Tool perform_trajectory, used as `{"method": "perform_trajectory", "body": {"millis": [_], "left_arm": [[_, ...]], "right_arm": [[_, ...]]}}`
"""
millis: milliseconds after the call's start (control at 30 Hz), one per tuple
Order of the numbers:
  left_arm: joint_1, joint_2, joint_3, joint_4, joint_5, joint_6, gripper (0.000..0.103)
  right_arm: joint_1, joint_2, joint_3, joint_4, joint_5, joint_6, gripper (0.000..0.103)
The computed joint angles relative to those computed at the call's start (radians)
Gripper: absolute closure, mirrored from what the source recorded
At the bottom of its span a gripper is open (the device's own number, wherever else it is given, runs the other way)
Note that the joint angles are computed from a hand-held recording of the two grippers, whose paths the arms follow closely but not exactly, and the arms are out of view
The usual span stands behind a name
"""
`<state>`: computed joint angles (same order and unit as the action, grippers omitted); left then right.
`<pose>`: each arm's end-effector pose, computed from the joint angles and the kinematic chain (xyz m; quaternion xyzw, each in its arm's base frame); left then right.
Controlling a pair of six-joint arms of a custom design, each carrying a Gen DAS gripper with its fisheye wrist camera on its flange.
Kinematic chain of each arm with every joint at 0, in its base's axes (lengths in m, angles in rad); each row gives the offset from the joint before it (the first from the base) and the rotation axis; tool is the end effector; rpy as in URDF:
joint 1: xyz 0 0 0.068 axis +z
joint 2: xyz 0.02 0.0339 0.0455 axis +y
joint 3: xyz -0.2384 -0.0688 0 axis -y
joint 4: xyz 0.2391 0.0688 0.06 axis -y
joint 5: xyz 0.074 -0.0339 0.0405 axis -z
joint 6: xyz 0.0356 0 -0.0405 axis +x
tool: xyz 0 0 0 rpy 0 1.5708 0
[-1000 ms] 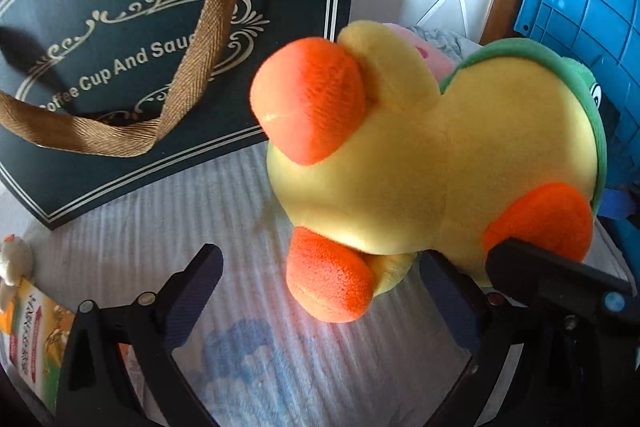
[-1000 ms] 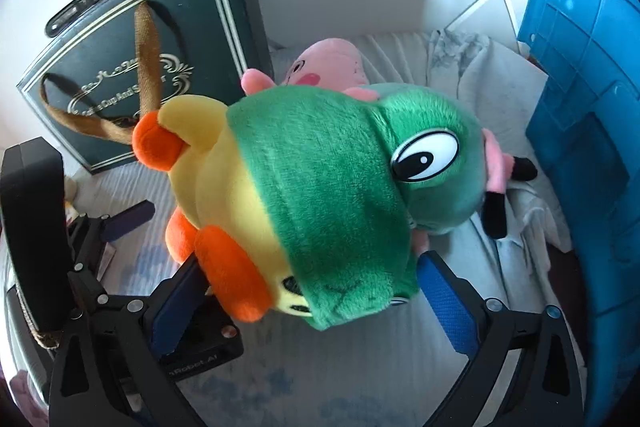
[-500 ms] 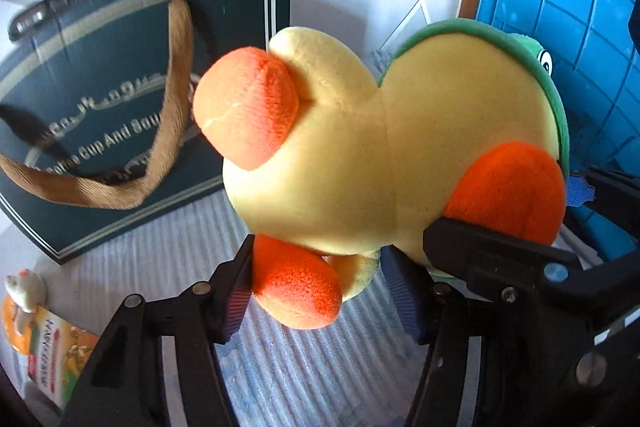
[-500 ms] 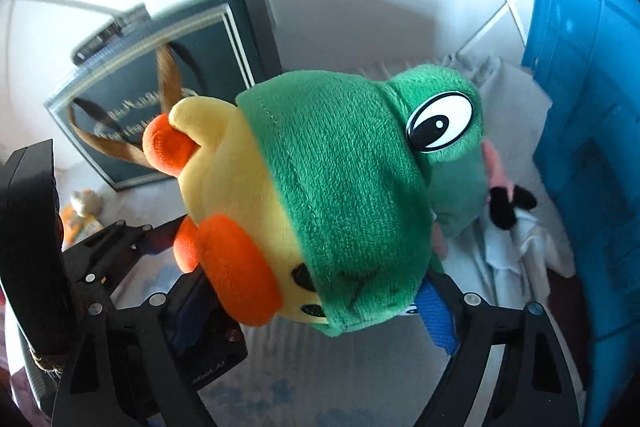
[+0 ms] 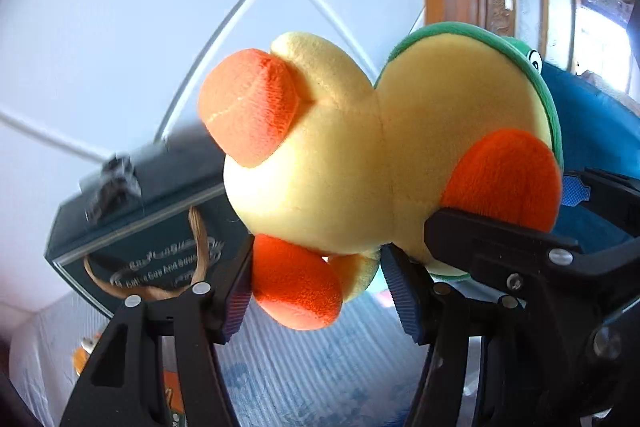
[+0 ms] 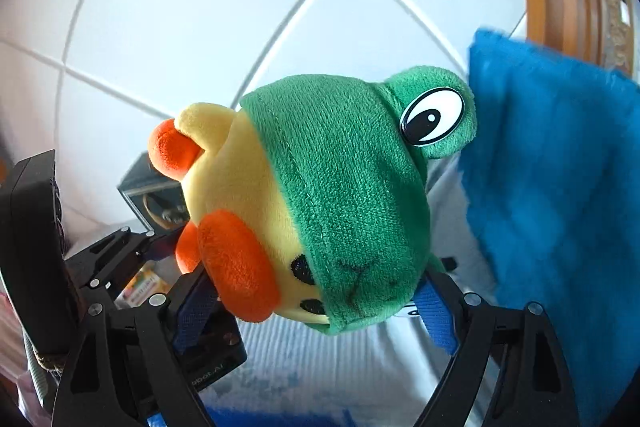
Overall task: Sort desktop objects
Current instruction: 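Carry the duck plush into the crate and open both tools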
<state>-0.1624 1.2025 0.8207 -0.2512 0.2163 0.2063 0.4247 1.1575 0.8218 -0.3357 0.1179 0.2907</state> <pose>0.2614 -0.0506 0.2382 0.2105 0.8629 -0.0864 0.4513 0.2344 0.1014 0.2417 -0.0346 0.8987 0.1022 0.4250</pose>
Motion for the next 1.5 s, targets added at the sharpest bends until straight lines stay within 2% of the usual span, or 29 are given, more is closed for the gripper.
{"method": "perform_trajectory", "body": {"millis": [100, 200, 267, 300, 333, 433, 533, 567, 667, 767, 833, 967, 1067, 1100, 1167, 1333, 1500], "left_arm": [[-0.065, -0.149, 0.021, -0.109, -0.036, -0.013, 0.043], [-0.198, -0.202, 0.094, -0.181, -0.108, -0.056, 0.043], [-0.271, -0.164, 0.174, -0.202, -0.141, -0.072, 0.043], [-0.327, -0.153, 0.21, -0.221, -0.176, -0.084, 0.043], [-0.431, -0.093, 0.254, -0.189, -0.245, -0.116, 0.043], [-0.571, -0.001, 0.381, -0.226, -0.32, -0.152, 0.043], [-0.676, 0.135, 0.541, -0.271, -0.357, -0.181, 0.043], [-0.699, 0.186, 0.626, -0.315, -0.357, -0.184, 0.043], [-0.779, 0.351, 0.812, -0.394, -0.379, -0.202, 0.043], [-0.852, 0.516, 1.013, -0.516, -0.422, -0.213, 0.043], [-0.896, 0.629, 1.189, -0.643, -0.452, -0.231, 0.043], [-0.946, 0.759, 1.373, -0.758, -0.492, -0.251, 0.043], [-0.957, 0.744, 1.369, -0.77, -0.456, -0.28, 0.043], [-0.953, 0.726, 1.318, -0.745, -0.45, -0.282, 0.043], [-0.964, 0.729, 1.314, -0.736, -0.469, -0.292, 0.037], [-0.973, 0.684, 1.225, -0.677, -0.497, -0.298, 0.025], [-0.956, 0.604, 1.09, -0.58, -0.522, -0.277, 0.023]], "right_arm": [[-0.032, -0.154, 0.018, -0.116, 0.008, -0.01, 0.014], [-0.091, -0.275, 0.065, -0.238, 0.003, -0.026, 0.014], [-0.165, -0.34, 0.112, -0.327, -0.026, -0.041, 0.013], [-0.21, -0.363, 0.135, -0.366, -0.051, -0.053, 0.013], [-0.264, -0.386, 0.158, -0.402, -0.079, -0.068, 0.012], [-0.49, -0.426, 0.227, -0.494, -0.215, -0.148, 0.012], [-0.804, -0.388, 0.32, -0.592, -0.436, -0.272, 0.012], [-0.926, -0.359, 0.358, -0.629, -0.52, -0.327, 0.012], [-1.207, -0.261, 0.449, -0.727, -0.692, -0.456, 0.012], [-1.378, -0.147, 0.516, -0.801, -0.769, -0.527, 0.012], [-1.424, -0.086, 0.547, -0.837, -0.768, -0.534, 0.011], [-1.471, 0.004, 0.562, -0.861, -0.784, -0.531, 0.011], [-1.503, 0.01, 0.559, -0.877, -0.802, -0.539, 0.009], [-1.506, 0.01, 0.56, -0.872, -0.796, -0.534, 0.006], [-1.517, 0.022, 0.566, -0.87, -0.785, -0.533, 0.001], [-1.543, 0.062, 0.589, -0.881, -0.806, -0.543, 0.0], [-1.53, -0.004, 0.558, -0.862, -0.79, -0.541, 0.0]]}}
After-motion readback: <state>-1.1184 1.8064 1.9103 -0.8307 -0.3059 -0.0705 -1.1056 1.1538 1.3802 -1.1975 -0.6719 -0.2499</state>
